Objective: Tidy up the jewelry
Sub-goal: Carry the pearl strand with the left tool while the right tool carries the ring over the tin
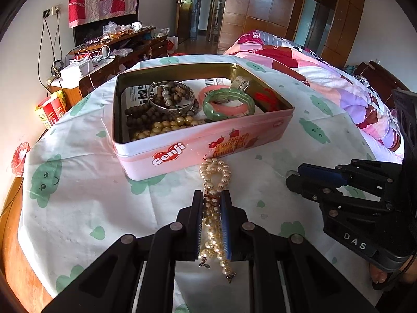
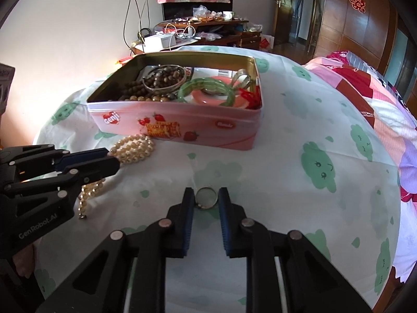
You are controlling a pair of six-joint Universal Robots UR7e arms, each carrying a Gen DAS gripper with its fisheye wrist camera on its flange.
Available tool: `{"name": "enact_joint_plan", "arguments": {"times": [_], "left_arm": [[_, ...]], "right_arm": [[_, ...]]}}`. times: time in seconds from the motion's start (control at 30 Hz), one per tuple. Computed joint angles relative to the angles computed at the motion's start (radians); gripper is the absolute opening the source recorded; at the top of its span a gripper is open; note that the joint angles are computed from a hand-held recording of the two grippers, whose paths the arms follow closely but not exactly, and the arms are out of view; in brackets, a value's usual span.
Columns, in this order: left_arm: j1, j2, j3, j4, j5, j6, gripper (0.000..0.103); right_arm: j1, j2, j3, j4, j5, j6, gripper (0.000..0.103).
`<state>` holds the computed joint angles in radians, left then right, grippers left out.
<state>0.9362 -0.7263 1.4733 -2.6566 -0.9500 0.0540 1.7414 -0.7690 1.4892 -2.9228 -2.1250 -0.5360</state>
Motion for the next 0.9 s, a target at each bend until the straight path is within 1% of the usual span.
{"name": "enact_joint_plan", "arguments": {"times": [0.2,0.53,0.9], "left_arm": [[-0.012,-0.007,0.012,-0.011,-0.019,0.02,0.012],[-0.042,-0.044,0.038,-0.075,-0.036,0.046,0.012],[-0.061,-0.051,0.025,-0.144,-0.019,0.093,0.012]], "right_arm": [[0.002,-0.017,0.025,-0.041,0.017,-0.011,0.022],[0.008,-0.059,0.05,-0.084,0.054,-0.004,0.022],[0.02,-0.083,0.053,-0.124,0.099,-0.016,0.022]]}}
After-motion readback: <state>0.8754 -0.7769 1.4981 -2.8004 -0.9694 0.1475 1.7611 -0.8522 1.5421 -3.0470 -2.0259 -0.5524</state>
